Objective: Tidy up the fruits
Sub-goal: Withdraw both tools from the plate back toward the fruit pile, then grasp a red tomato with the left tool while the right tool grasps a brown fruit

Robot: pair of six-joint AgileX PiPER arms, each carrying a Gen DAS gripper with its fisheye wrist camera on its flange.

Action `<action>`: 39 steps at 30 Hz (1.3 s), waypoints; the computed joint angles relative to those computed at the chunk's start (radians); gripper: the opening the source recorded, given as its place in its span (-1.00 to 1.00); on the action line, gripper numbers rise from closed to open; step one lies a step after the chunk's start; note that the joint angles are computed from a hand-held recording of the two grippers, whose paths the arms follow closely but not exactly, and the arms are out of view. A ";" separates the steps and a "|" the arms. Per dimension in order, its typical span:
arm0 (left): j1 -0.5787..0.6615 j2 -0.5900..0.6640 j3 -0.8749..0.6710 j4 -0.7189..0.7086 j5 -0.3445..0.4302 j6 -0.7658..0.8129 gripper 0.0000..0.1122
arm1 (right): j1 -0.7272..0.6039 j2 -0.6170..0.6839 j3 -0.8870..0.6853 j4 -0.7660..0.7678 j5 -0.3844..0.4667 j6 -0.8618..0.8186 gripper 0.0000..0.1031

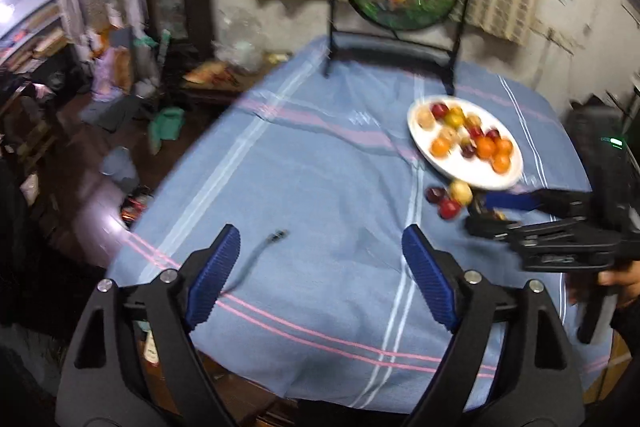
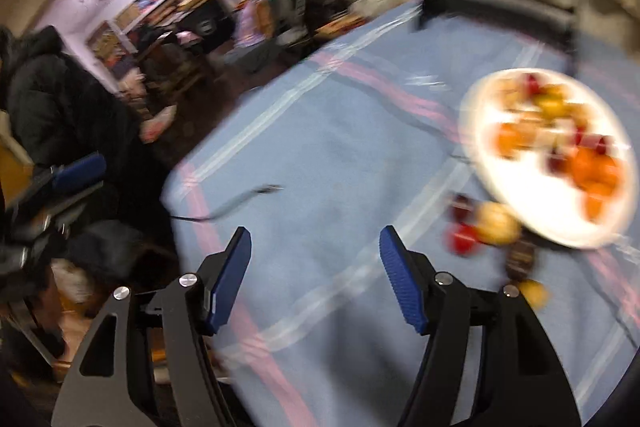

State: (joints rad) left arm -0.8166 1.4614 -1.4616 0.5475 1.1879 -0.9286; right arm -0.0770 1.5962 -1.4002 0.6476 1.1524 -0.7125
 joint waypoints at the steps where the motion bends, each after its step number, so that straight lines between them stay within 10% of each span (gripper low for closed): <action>1: 0.026 0.006 0.022 -0.047 -0.055 0.034 0.51 | -0.035 -0.036 0.059 -0.031 -0.047 -0.012 0.39; 7: 0.105 0.188 -0.051 -0.254 -0.188 0.300 0.51 | -0.192 -0.140 0.303 -0.107 -0.199 -0.021 0.39; 16: 0.105 0.483 -0.354 -0.436 -0.145 0.570 0.51 | -0.125 -0.024 0.336 -0.198 -0.424 0.119 0.38; 33: 0.181 0.664 -0.536 -0.570 -0.065 0.631 0.51 | -0.152 0.136 0.145 -0.082 -0.194 0.102 -1.00; 39: 0.178 0.762 -0.660 -0.606 -0.015 0.654 0.51 | -0.213 0.085 0.184 -0.034 -0.133 0.034 -1.00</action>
